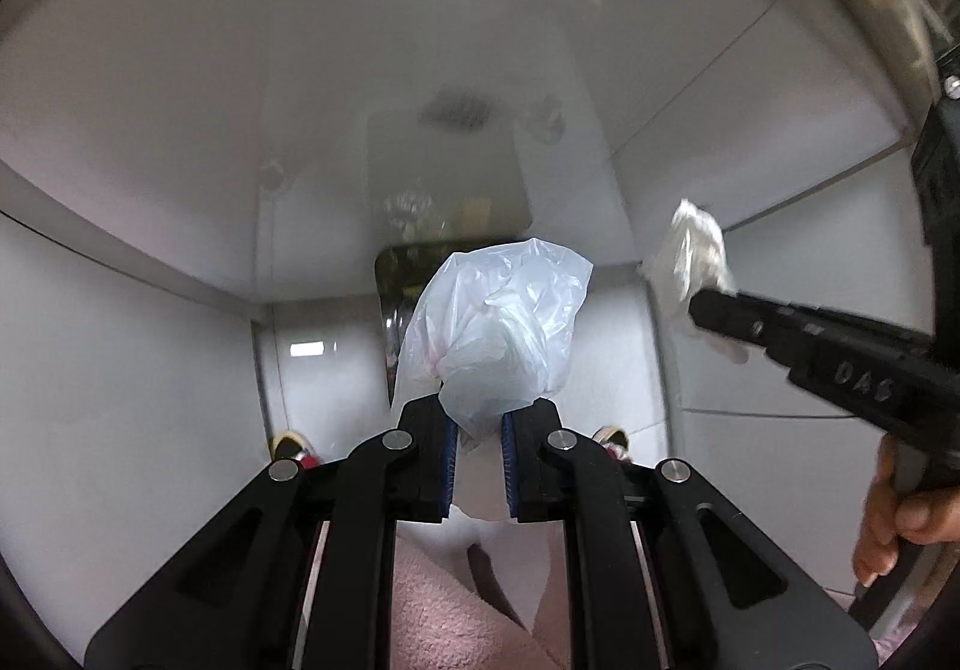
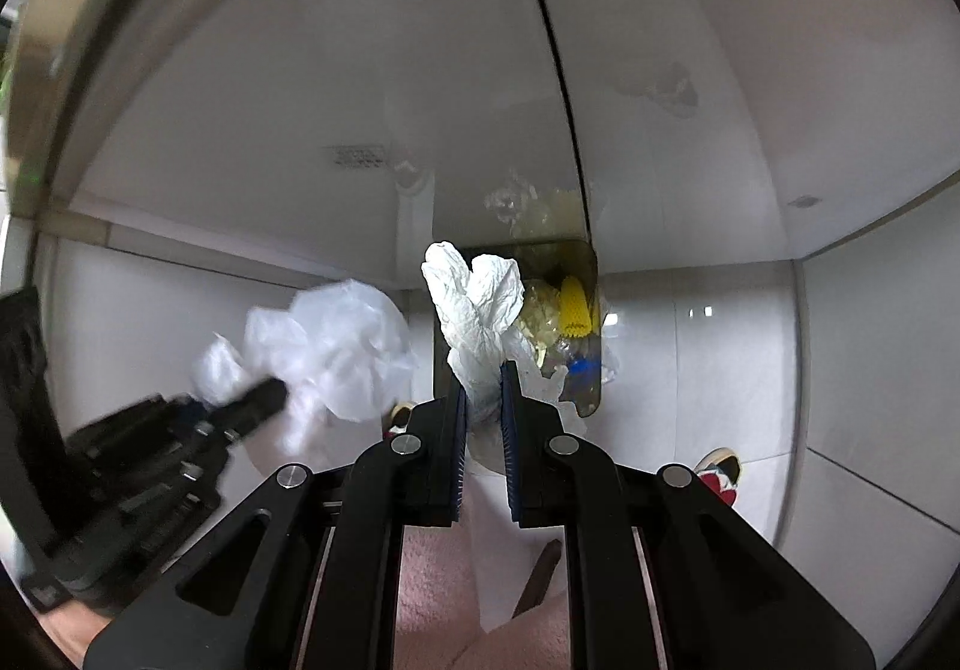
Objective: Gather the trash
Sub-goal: 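Lower the plastic bag and tissue over the bin and open both tools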
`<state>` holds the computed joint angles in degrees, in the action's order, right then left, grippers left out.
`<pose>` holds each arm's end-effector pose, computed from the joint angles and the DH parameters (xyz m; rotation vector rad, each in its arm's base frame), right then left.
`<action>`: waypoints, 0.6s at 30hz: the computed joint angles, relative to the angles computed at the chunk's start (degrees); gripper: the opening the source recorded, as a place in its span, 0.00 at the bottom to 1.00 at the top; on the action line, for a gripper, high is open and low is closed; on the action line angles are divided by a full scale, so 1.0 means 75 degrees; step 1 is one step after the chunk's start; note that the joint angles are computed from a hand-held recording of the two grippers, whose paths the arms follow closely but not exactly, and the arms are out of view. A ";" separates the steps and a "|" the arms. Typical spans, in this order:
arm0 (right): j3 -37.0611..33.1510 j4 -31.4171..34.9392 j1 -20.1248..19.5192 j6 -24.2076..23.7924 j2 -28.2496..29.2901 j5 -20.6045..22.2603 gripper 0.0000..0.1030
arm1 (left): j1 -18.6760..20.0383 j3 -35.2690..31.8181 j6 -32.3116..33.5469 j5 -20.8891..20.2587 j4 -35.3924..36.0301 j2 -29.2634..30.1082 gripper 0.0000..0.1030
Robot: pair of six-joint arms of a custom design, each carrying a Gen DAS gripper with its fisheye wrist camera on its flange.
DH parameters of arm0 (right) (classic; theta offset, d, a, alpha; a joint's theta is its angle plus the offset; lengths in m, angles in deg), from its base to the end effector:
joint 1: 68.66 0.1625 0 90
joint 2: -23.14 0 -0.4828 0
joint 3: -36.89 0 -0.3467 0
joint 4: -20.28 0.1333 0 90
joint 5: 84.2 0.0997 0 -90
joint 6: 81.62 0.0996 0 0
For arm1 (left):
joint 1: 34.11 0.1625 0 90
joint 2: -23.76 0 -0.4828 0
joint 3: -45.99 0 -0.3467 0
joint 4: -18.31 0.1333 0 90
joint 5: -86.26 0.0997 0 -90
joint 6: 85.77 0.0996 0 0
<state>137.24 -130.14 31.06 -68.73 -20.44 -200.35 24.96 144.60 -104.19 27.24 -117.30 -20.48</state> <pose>0.1970 -0.6206 0.1224 -0.0946 -2.6973 0.2072 -0.1672 -0.6382 0.1180 0.3363 2.5645 -0.1192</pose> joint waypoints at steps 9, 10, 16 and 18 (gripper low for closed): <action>-0.0595 0.0770 -0.0389 0.0253 0.0528 0.0487 0.13 | 0.0400 -0.0586 -0.0056 -0.0236 0.0367 0.0654 0.11; -0.0573 0.0763 -0.0456 0.0258 0.0524 0.0533 0.13 | 0.0407 -0.0584 -0.0032 -0.0280 0.0362 0.0674 0.11; -0.0898 0.1030 -0.0517 0.0365 0.0727 0.0609 0.14 | 0.0488 -0.0860 0.0102 -0.0331 0.0535 0.0837 0.13; -0.0969 0.1003 -0.0528 0.0397 0.0826 0.0649 0.14 | 0.0508 -0.0959 0.0082 -0.0330 0.0619 0.0884 0.15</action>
<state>129.97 -122.61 27.10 -65.75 -14.25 -195.48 28.76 137.41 -103.58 24.77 -112.65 -13.85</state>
